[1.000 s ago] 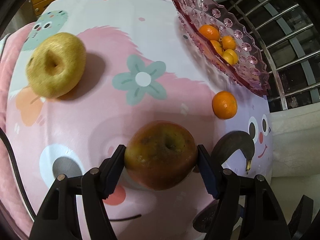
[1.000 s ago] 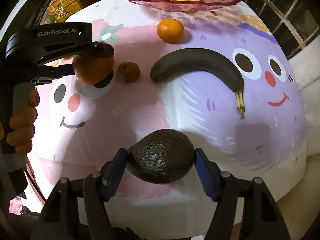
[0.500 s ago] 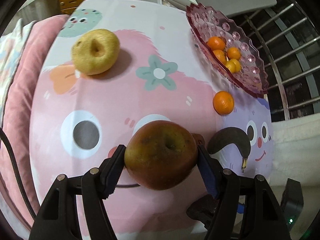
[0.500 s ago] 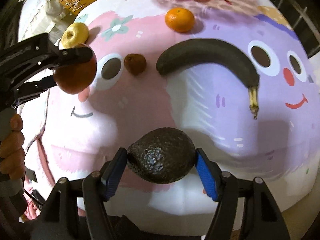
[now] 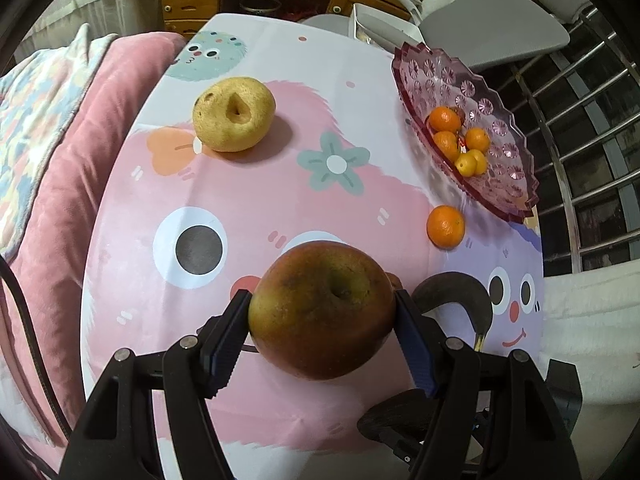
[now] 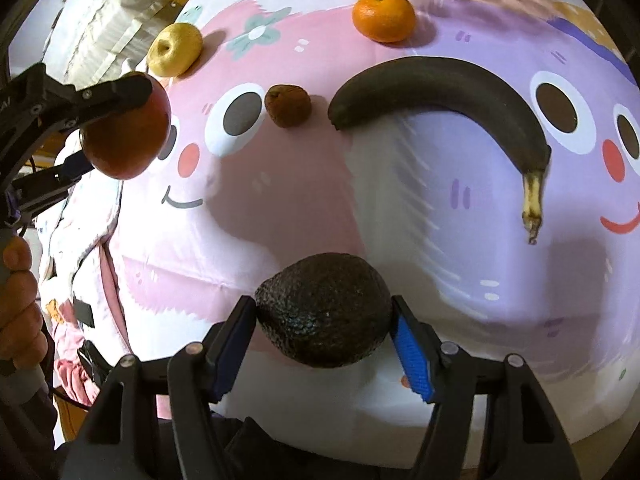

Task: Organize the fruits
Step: 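Carry the apple and avocado into the pink bowl and open both tools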

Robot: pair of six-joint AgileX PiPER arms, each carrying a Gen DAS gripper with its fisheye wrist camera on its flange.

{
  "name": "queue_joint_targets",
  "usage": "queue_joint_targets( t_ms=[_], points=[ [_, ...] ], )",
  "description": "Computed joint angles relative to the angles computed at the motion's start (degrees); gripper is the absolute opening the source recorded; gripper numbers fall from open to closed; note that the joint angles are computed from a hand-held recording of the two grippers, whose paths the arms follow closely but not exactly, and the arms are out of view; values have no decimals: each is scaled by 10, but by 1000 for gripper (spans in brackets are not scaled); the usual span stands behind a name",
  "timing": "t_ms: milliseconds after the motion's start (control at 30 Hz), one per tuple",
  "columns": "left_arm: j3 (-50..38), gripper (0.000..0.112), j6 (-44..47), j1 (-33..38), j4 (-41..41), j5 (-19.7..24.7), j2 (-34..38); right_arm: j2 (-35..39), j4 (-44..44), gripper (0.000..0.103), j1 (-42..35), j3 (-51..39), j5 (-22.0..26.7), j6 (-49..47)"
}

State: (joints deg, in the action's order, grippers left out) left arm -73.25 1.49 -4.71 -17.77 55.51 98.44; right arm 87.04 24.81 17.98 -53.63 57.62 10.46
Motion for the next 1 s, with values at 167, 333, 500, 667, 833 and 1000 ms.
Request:
queue_joint_targets(
  t_ms=[167, 333, 500, 667, 833, 1000],
  points=[
    [-8, 69, -34, -17, 14, -3, -12, 5, 16, 66, -21, -3, 11, -41],
    [-34, 69, -62, -39, 23, 1, -18, -2, 33, 66, -61, -17, 33, -81],
    [-79, 69, -98, -71, 49, 1, -13, -15, 38, 66, -113, -50, 66, -126],
    [-140, 69, -126, -99, 67, 3, 11, -14, 43, 66, -162, -97, 91, -156],
    [-211, 69, -150, -119, 78, 10, 51, 5, 46, 66, -208, -165, 111, -184],
    [-286, 69, -161, -130, 93, 21, 104, 40, 53, 66, -245, -236, 112, -201]
  ],
)
